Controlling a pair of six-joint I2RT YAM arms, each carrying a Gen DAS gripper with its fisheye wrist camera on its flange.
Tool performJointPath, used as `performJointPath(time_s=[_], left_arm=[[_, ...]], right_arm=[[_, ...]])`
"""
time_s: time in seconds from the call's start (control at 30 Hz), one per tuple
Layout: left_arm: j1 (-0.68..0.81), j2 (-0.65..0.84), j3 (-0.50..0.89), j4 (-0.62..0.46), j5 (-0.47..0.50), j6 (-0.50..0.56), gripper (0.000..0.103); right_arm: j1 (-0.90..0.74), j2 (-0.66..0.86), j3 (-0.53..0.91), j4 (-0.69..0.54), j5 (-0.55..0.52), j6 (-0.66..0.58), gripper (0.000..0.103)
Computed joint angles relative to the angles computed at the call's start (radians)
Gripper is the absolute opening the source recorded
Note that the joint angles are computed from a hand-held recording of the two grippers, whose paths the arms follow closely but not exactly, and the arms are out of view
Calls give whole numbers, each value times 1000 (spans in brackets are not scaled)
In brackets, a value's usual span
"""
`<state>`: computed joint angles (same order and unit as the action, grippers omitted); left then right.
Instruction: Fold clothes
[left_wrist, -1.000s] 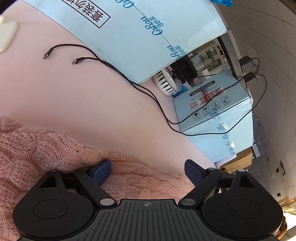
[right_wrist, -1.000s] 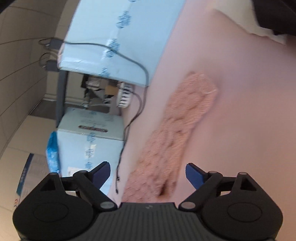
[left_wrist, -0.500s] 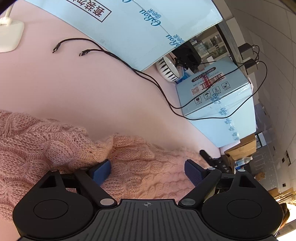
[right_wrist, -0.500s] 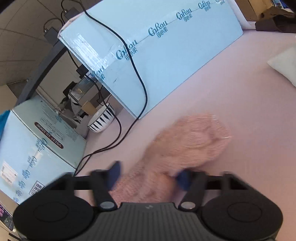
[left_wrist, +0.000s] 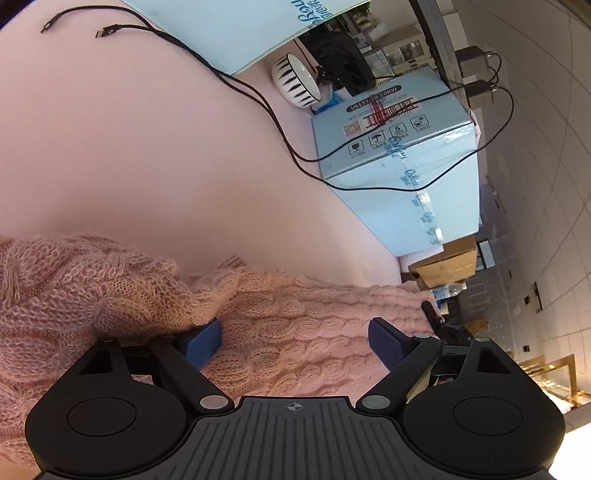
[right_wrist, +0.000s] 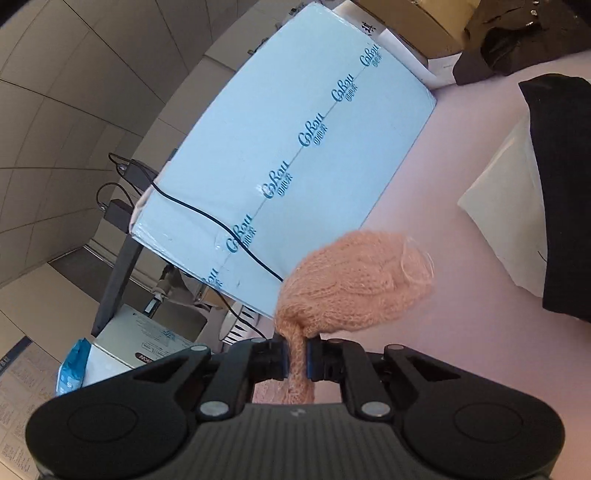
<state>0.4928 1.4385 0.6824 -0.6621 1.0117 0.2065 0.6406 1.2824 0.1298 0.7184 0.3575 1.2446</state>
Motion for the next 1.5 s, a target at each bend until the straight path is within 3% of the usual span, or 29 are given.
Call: performJointPath(time_s=[0.07, 0.17, 0.27, 0.37, 0.43, 0.47, 0.5, 0.53, 0.63, 0.7, 0.73, 0.77, 0.8, 0.83, 0.87, 0.93, 1.0, 1.03, 1.07, 1.1, 1.13, 1.2, 1.27, 1.4, 1.5], left_arm=[[-8, -25, -29, 56, -10, -42, 89], [36, 21, -10, 1, 30, 12, 89], [70, 62, 20, -69, 52, 77, 89], [68, 83, 17, -34, 60, 53, 89], [67, 90, 6, 8, 73, 17, 89], [70, 91, 2, 21, 80, 5, 89], [73, 92, -2, 32, 88, -6, 89], [78, 93, -4, 37, 96, -11, 89], [86, 88, 7, 6, 102, -1, 89], [98, 68, 10, -22, 108, 16, 89], [103, 47, 8, -31, 108, 28, 89], [107, 22, 7, -42, 108, 42, 89], [107, 12, 6, -45, 107, 45, 89], [106, 8, 12, -56, 102, 55, 89], [104, 19, 20, -64, 96, 53, 89], [111, 61, 32, -66, 103, 54, 89], [122, 106, 37, -62, 119, 58, 89], [127, 129, 40, -60, 127, 61, 89], [131, 140, 43, -64, 132, 67, 89], [135, 147, 46, -70, 137, 74, 89], [135, 150, 47, -69, 138, 73, 89], [135, 152, 40, -51, 143, 63, 89], [138, 159, 32, -34, 153, 57, 89], [158, 203, 44, -52, 187, 80, 89], [178, 256, 77, -123, 211, 152, 89]], right_arm=[[-34, 206, 52, 66, -33, 45, 10], [-49, 411, 82, 200, -40, 106, 10], [39, 323, 121, 86, 87, 60, 10], [251, 228, 174, 79, 311, -193, 10], [383, 253, 224, 187, 368, -428, 11], [440, 283, 265, 194, 354, -505, 11], [479, 321, 326, 122, 287, -518, 11], [486, 365, 393, 7, 168, -469, 11], [468, 523, 506, -116, -59, -350, 11], [509, 523, 498, -100, -2, -371, 13], [529, 509, 498, -119, 23, -384, 20], [548, 494, 500, -139, 45, -395, 38], [554, 467, 479, -124, 30, -402, 49], [560, 439, 458, -110, 15, -408, 69], [565, 402, 418, -58, -7, -428, 78], [559, 355, 325, 121, -31, -491, 80], [563, 321, 209, 371, 10, -575, 88], [554, 300, 197, 370, 55, -554, 92], [544, 280, 186, 370, 98, -534, 93], [516, 255, 198, 286, 136, -449, 93], [473, 245, 223, 196, 108, -373, 92], [395, 293, 260, 161, -25, -278, 87], [370, 370, 296, 225, -119, -290, 87], [326, 559, 365, 426, -437, -236, 86], [379, 558, 348, 460, -384, -339, 89]])
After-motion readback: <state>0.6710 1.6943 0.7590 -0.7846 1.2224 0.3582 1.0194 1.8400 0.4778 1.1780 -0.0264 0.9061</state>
